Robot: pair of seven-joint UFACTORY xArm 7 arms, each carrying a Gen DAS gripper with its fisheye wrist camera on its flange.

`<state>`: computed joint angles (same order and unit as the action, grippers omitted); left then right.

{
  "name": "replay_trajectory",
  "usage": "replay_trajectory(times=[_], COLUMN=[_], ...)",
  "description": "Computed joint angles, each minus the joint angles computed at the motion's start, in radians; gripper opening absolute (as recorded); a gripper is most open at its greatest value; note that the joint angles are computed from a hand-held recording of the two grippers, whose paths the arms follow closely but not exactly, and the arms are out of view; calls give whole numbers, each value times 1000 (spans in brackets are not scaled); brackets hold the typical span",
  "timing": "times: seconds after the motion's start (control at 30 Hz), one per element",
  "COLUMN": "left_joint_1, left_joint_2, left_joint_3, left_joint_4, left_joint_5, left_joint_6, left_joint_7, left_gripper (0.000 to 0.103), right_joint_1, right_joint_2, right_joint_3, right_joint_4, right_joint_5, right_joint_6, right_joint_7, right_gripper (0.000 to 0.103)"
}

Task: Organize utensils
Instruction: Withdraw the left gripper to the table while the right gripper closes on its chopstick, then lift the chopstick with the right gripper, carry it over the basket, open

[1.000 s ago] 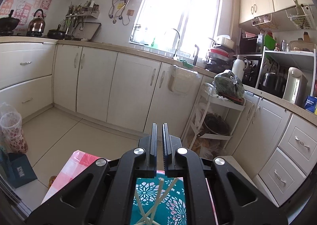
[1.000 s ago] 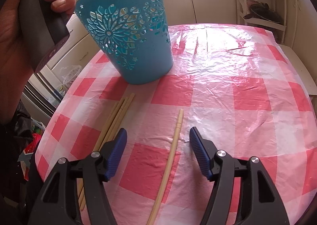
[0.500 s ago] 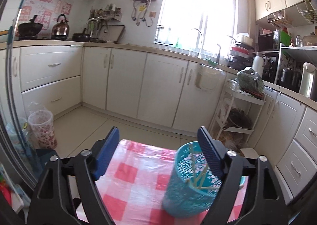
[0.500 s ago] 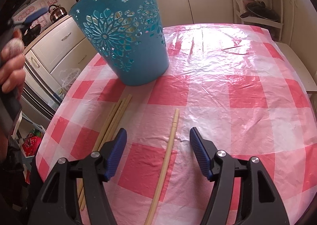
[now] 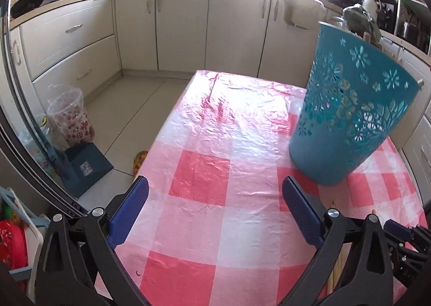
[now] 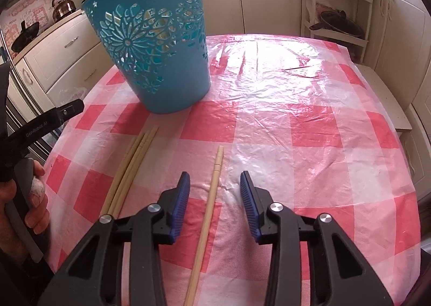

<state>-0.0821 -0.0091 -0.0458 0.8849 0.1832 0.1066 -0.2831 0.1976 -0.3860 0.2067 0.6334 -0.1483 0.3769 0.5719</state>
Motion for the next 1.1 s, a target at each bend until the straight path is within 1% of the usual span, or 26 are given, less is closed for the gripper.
replay_trajectory(times=[0.07, 0.1, 0.13, 0.2, 0.27, 0.4, 0.47, 0.53, 0.63, 0.7, 0.73, 0.77, 0.83, 0.97, 1.1], left_joint_1=[-9, -11, -13, -15, -16, -23, -24, -26, -26, -28, -27, -27, -27, -29, -33], left_joint_2=[8, 13, 16, 23, 24, 29, 31, 33, 35, 35, 37, 38, 40, 48, 52], left_joint_3=[-6, -7, -6, -3, -1, 1, 1, 1, 2, 2, 2, 2, 2, 4, 6], left_joint_4=[17, 22, 26, 34, 35, 53, 56, 59, 63, 62, 63, 64, 65, 74, 81], left_joint_5=[-36, -52, -50, -19, -14, 56, 67, 74, 76, 82, 77, 71, 61, 66, 84], left_joint_6=[33, 47, 60, 75, 80, 112, 118, 126, 135, 137, 138, 139, 140, 158, 165], left_joint_7=[41, 59, 58, 33, 32, -25, -31, -38, -40, -45, -39, -34, -27, -33, -48], left_gripper=[95, 95, 95, 95, 95, 95, 95, 95, 95, 95, 95, 95, 95, 95, 95], right_joint_1=[-17, -22, -24, -14, -7, 0, 13, 25, 14, 7, 11, 18, 49, 133, 204], right_joint_2=[7, 10, 12, 16, 19, 24, 23, 28, 33, 33, 31, 26, 8, -58, -121], right_joint_3=[28, 39, 44, 34, 20, 10, -2, -11, 14, 25, 21, 12, -30, -120, -185], right_joint_4=[15, 21, 26, 27, 25, 32, 35, 52, 71, 71, 68, 61, 38, -20, -42], right_joint_5=[-43, -63, -78, -81, -70, -52, -27, -15, -58, -82, -77, -60, 17, 205, 364], right_joint_6=[24, 34, 42, 40, 34, 38, 51, 83, 120, 121, 115, 108, 85, 18, -34], right_joint_7=[12, 19, 23, 17, 15, 19, 10, -22, -29, -14, -11, -11, -38, -147, -234], right_gripper=[24, 19, 18, 8, 7, 6, 6, 7, 7, 7, 7, 7, 6, 6, 6])
